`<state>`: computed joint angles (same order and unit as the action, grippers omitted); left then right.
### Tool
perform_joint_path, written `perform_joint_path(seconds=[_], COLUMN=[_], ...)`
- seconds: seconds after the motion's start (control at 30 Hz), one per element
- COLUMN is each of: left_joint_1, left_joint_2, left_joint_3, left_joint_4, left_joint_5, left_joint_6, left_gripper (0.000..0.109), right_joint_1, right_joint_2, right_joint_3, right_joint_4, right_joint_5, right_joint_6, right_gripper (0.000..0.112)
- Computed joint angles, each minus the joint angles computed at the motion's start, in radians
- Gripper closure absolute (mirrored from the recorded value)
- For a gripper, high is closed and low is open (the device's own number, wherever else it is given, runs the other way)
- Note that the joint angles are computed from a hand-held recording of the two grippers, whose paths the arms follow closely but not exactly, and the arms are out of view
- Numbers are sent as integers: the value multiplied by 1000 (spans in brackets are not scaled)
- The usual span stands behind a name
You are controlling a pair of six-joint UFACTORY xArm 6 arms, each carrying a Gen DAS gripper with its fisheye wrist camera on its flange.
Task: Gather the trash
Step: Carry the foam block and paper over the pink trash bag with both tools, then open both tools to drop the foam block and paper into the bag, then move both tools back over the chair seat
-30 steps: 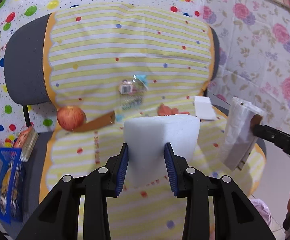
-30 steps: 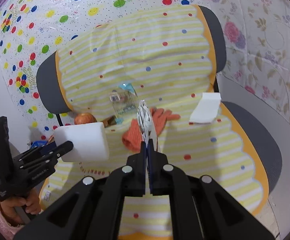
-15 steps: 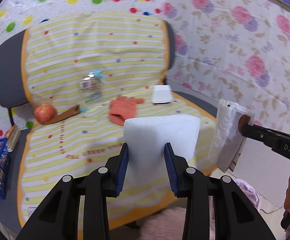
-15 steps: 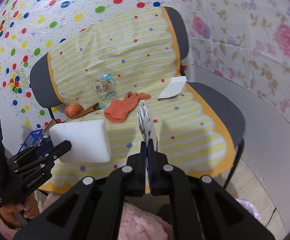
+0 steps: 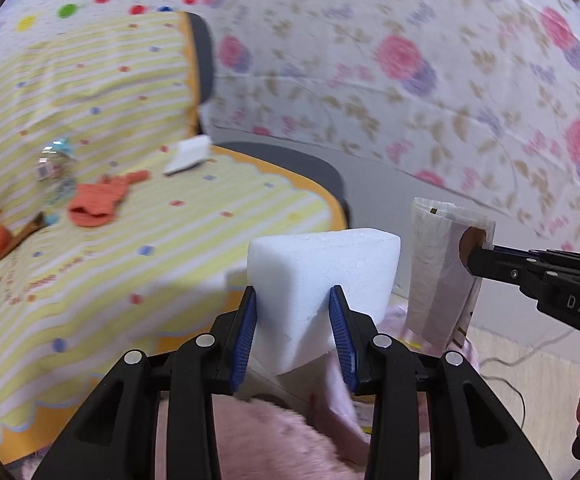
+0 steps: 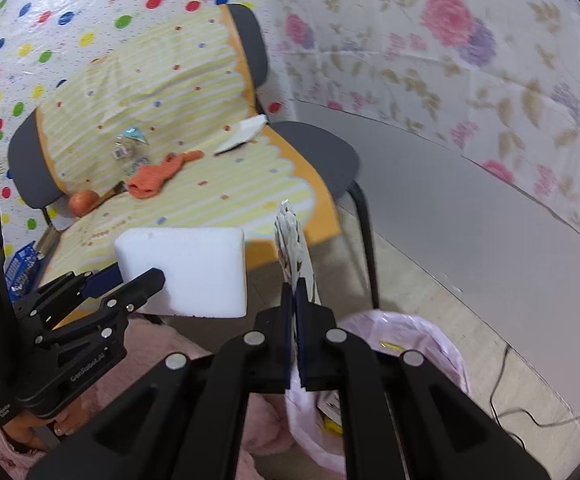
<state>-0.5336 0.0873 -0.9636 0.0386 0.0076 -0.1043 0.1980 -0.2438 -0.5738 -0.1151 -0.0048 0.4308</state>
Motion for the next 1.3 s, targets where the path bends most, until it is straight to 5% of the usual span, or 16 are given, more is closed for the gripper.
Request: perform_joint_path(seconds=[0.2,0.47,0.6,0.7,0.9,1.3], left_joint_1=[-94,-151,-158,-147,-88,76], left_joint_2=[83,185,202,195,122,-72], left_joint_3=[-91,-217,-239,-232,-156,-1], left_joint_4=[-311,-457,-460,-436,-259,96], left_joint_5=[67,148,173,183,165,143], left_joint_6=[297,474,490,458,260,-121], left_gripper=[70,63,42,40,41,41], right_joint_1=[-59,-105,-123,-153,-142,57], right_joint_2=[-27,-2,-7,-17,-41,53], right_joint_3=[82,106,115,114,99,-74], right_joint_4=[51,116,103,-31,-76,265], right_joint_5=[-10,-19,-17,-11,-12,-24], right_joint_6=[-7,-56,-42,68,105,-244], right_gripper=[109,108,85,83,83,83])
